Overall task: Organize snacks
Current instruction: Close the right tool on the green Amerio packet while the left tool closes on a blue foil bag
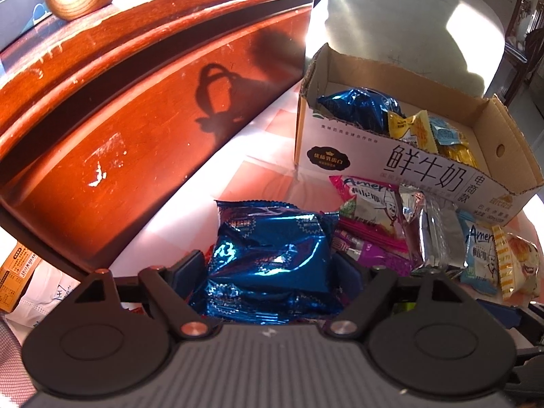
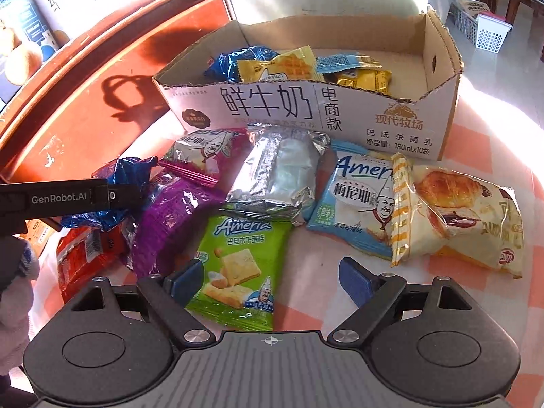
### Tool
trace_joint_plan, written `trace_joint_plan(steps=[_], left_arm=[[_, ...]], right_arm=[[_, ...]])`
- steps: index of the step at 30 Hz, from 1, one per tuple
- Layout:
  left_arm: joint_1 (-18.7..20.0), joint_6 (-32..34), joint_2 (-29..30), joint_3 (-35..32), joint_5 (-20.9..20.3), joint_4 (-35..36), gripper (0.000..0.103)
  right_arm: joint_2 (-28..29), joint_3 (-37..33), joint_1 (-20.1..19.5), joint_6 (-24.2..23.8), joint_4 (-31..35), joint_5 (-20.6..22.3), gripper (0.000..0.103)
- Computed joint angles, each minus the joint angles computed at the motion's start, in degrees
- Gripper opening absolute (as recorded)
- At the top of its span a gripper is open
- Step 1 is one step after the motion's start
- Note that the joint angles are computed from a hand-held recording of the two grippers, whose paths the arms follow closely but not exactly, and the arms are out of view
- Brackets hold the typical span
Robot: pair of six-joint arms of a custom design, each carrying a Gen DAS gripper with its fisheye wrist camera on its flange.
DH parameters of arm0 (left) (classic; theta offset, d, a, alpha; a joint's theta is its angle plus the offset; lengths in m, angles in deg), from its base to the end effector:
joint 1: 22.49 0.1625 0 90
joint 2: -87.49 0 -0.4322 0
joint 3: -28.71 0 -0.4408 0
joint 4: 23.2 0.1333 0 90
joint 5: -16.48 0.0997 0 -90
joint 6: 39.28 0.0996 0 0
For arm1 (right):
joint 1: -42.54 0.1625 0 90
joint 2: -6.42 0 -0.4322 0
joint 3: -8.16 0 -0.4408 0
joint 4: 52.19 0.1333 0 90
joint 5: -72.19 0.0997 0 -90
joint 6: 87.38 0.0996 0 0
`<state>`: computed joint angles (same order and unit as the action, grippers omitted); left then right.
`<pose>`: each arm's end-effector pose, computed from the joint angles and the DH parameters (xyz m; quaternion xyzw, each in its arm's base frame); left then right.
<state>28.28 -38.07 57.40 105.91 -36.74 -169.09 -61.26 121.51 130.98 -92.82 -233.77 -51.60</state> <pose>-0.3468 -0.7298 -0.0074 0.3044 0.8962 -0.1711 0.2737 0.0615 -0.6029 0.2610 -0.0835 -0.8844 0.3561 0.2899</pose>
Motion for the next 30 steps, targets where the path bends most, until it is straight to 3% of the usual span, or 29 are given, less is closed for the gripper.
trace_joint_plan(steps=[3,7,9,11,14,23,30], left_arm=[[-0.1,0.4,0.1,0.1,0.5,0.2,0.081],[-0.1,0.3,0.3,0.0,0.8,0.6,0.081],[-0.2,1.1,0.3,0.1,1.2,0.9,0.081],[-0.3,2.0,0.4,0.3,1.3,0.3,0.081],[-0.3,2.4,0.3,0.7,1.5,-0.3,0.080],[-0.9,2.9,-1.1,2.6,1.3,-2.2,0.063],[-1.6,3.4,-2.2,3.8,1.0,-5.4,0.061]], right_arm=[[2.5,-1.3,0.8,0.3,-1.3,-1.5,0.090],[6.0,-2.7,2.5,-5.3,-5.2,-7.2,0.087],[5.5,-2.0,2.6,-6.6,-5.7,-7.6,0.080],[4.7,-1.2,2.4,-8.4,-6.4,-7.5,0.063],[3.0,0.0,1.7,-9.6,-6.2,-5.6,0.054],[-1.3,2.2,0.6,-7.5,-1.9,0.8,0.052],[-3.0,3.5,0.9,-8.6,-3.1,5.3,0.052]])
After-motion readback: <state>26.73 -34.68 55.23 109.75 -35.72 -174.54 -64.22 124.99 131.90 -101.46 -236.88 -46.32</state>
